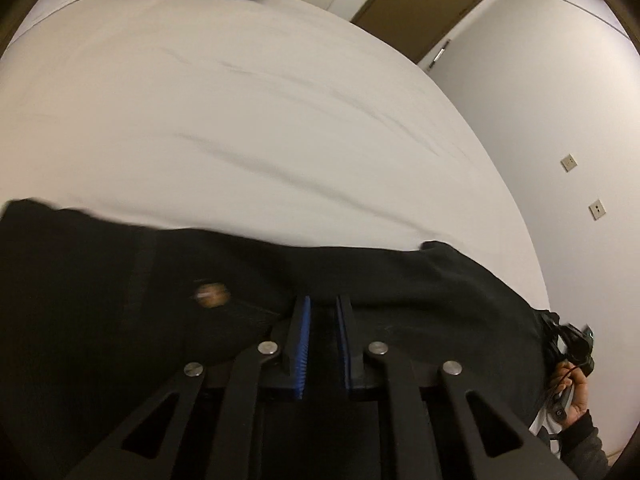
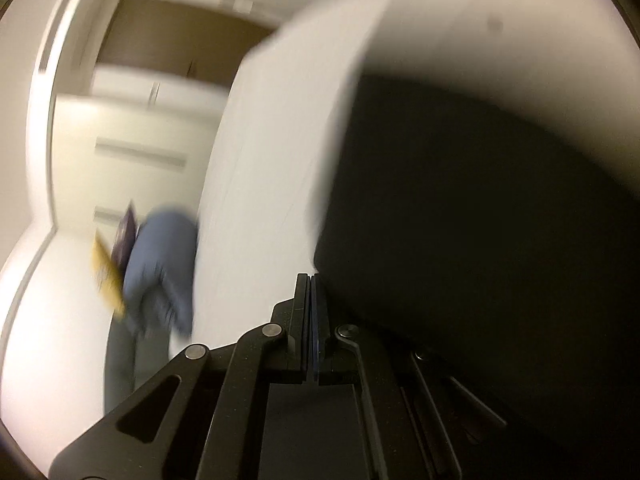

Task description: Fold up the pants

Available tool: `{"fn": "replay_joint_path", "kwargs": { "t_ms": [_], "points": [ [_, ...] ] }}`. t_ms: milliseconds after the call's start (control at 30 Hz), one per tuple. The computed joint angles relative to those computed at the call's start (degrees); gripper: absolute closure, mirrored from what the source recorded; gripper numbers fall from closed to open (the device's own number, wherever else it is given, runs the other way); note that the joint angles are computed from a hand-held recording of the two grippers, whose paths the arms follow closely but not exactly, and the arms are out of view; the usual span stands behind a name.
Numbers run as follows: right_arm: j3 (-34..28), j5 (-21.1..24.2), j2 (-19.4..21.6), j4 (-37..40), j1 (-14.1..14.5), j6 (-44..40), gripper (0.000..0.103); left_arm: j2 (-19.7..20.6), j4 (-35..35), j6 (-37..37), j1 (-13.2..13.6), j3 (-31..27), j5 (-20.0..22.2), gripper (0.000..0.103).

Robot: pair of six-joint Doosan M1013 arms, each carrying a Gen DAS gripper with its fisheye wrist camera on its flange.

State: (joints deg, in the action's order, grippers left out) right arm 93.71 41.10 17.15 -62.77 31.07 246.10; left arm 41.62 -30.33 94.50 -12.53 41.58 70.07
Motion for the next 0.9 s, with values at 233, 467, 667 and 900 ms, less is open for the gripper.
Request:
{"fn": "replay_joint_path", "kwargs": {
  "t_ms": [233,467,667,900],
  "points": [
    [-4.4,12.4,-0.7,-1.0,6.0,-3.1,0.094,-8.4,9.6,-0.1,-1.6,9.9,-8.7,0.051],
    [-16.0,-12.1,11.9,5.4,7.3,-10.5,0.067,-10.7,6.3,5.9,-7.6,14.1,-7.6,0.034],
    [-10.9,2.2,8.3,0.8,9.2,-3.6,0.075,-11.9,7.5,7.2,-8.1,17.7,-7.5,0.035],
    [-15.0,29.7,7.4,0.2,16.4,-3.8,0.014,-13.1,4.8,5.0,-8.4,17.5,-9.1,0.03]
  ]
}}
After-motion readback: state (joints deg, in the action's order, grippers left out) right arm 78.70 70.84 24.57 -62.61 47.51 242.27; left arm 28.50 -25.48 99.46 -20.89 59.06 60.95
